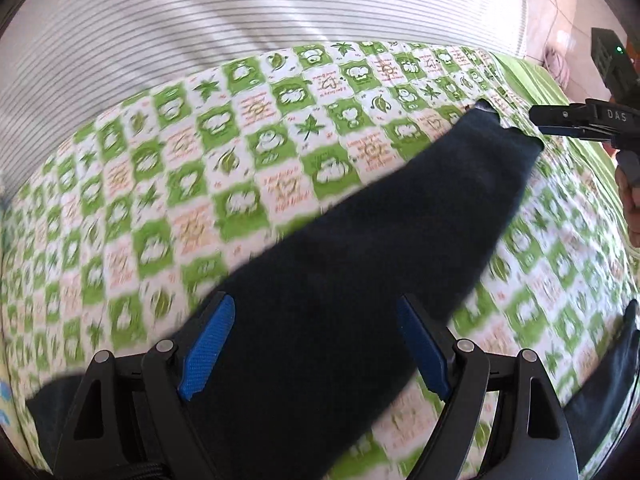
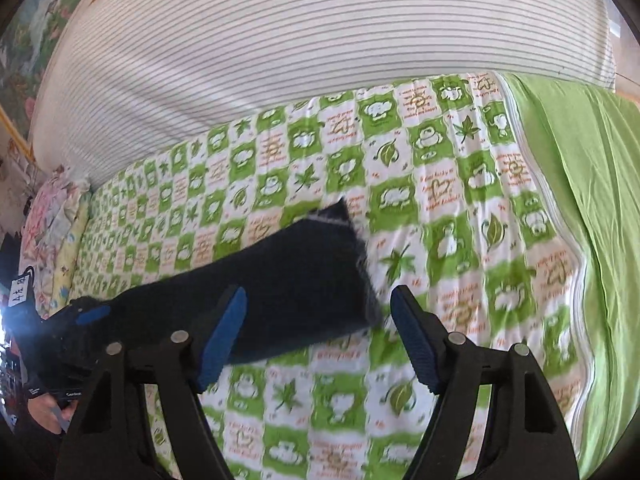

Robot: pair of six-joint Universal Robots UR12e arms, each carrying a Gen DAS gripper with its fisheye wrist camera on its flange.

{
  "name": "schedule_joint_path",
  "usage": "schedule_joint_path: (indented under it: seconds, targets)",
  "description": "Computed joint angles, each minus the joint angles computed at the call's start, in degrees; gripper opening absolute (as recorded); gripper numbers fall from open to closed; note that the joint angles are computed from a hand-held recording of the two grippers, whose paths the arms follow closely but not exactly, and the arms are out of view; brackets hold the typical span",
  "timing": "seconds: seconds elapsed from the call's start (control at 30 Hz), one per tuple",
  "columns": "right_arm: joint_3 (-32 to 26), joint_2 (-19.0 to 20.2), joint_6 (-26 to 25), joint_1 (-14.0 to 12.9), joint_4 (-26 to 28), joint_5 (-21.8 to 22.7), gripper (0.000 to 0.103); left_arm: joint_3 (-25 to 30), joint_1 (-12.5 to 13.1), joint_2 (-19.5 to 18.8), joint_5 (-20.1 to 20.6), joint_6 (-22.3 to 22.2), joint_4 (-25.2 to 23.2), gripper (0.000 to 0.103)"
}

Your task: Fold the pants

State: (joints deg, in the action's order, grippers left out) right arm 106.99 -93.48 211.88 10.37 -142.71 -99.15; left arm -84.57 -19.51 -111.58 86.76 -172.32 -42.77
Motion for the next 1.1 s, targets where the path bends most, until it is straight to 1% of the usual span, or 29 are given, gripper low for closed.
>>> schedule_joint_path:
  seconds: [0.07,0.17,0.23,0.3,0.33,0.37,0.4,0.43,0.47,0.5,0.53,0.57,0.6,0.63,0.7,0.8,0.9,1.0,1.1]
  targets:
    - [-0.5,0.6,-0.5,-0.7,-0.2,0.4,0.075,1.9,0.3,-1.5,-0.7,1.4,-1.0,0.084]
    - [-1.6,2.1,-1.0,-1.8,0.1,0.5,0.075,5.0,0.6,-4.0,-2.5,4.6,-3.2,0.084]
    - [-2.2,2.8,-1.5,-2.5,0.2,1.0,0.075,6.9,0.5,-5.5,-2.5,7.0,-5.3,0.084]
    - [-3.1,3.7,-2.6,-2.6,0.9,0.7,0.075,8.5,0.1,-6.8,-0.2,8.5,-7.0,0.084]
    - [-3.5,4.3,-3.1,-2.8,1.4,1.1,0.075,9.4,0.2,-7.4,-0.3,8.9,-8.5,0.085]
    - [-4.0,4.8,-3.6,-3.0,2.0,1.6,0.075,9.8,0.3,-7.7,-0.8,8.8,-8.9,0.085]
    - [-4.3,5.3,-3.9,-3.3,2.6,2.2,0.066,10.1,0.5,-7.9,-1.5,8.6,-9.2,0.082]
    - [-4.4,5.6,-4.1,-3.4,2.8,2.5,0.057,10.4,0.6,-8.0,-2.4,8.6,-9.7,0.073]
    - [-4.5,5.8,-4.2,-3.6,3.1,3.4,0.033,10.8,0.8,-8.1,-3.7,8.9,-10.7,0.065]
    - [-4.4,5.9,-4.2,-3.7,3.1,4.1,0.019,11.3,1.2,-8.1,-7.0,10.5,-12.7,0.045]
    - [-4.3,5.9,-4.1,-3.6,3.1,3.8,0.017,11.5,1.2,-8.0,-7.9,11.0,-13.7,0.023]
    - [-4.2,5.9,-4.4,-3.3,2.4,3.3,0.014,11.2,0.9,-7.6,-7.8,11.9,-14.0,0.011]
    - [-3.7,5.4,-4.8,-3.2,0.9,3.2,0.011,10.9,0.4,-7.3,-6.8,12.5,-13.4,0.005]
    - [-3.0,4.8,-4.9,-3.1,-0.7,3.2,0.011,10.5,0.0,-6.9,-6.2,12.9,-12.8,0.004]
    - [-1.8,3.2,-4.7,-2.9,-3.0,3.0,0.010,8.6,-0.2,-5.3,-7.3,12.9,-11.5,0.004]
    - [-0.2,1.0,-4.2,-2.3,-5.0,3.2,0.009,4.8,0.0,-2.0,-10.5,10.9,-9.0,0.004]
    - [1.9,-1.4,-2.4,-1.6,-6.7,3.4,0.009,2.0,-0.1,0.8,-11.7,9.1,-7.6,0.004]
    - [4.1,-3.8,-1.2,-0.6,-7.5,3.5,0.008,-0.5,0.0,3.4,-12.6,8.5,-7.3,0.004]
    - [6.0,-6.4,-0.3,0.8,-7.1,3.0,0.008,-3.4,-0.8,6.2,-12.9,7.6,-6.4,0.004]
